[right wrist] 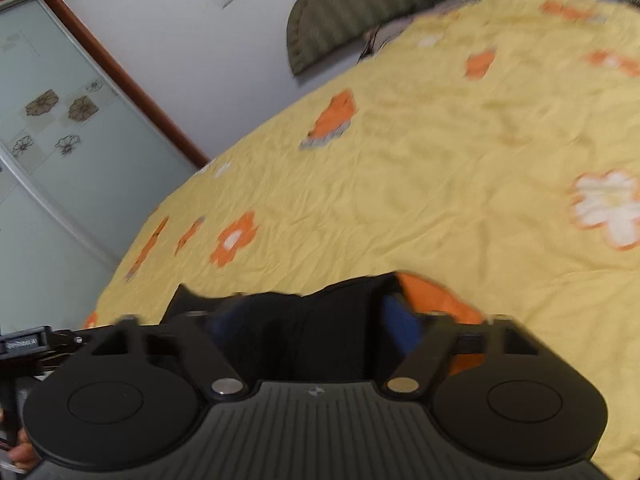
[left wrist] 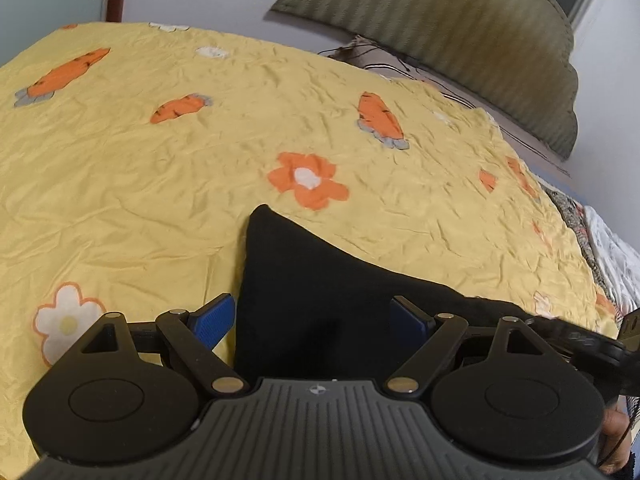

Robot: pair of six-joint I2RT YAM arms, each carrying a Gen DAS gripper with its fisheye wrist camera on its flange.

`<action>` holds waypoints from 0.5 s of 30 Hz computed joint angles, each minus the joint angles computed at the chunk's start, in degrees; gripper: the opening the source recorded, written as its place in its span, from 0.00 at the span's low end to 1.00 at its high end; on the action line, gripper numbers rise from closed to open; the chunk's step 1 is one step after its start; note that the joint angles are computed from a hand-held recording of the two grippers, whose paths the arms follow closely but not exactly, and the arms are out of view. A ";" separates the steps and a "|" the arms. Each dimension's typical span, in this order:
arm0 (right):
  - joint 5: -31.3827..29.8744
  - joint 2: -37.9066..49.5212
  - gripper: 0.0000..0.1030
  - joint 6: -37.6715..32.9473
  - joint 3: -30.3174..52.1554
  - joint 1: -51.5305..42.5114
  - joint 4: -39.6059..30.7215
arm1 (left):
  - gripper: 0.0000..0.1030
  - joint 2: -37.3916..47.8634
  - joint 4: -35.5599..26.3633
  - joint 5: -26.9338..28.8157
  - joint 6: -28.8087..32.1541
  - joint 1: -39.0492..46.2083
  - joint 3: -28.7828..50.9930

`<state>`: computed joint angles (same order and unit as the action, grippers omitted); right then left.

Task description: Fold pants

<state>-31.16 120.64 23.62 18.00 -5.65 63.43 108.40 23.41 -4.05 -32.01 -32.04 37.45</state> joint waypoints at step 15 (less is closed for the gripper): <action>25.33 -6.54 0.23 -7.76 -3.40 7.87 -2.88 | 0.82 8.03 1.08 3.43 4.16 1.21 4.78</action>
<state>-5.84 114.10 15.86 14.60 2.22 60.54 116.43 24.49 -0.62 -27.85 -30.83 42.23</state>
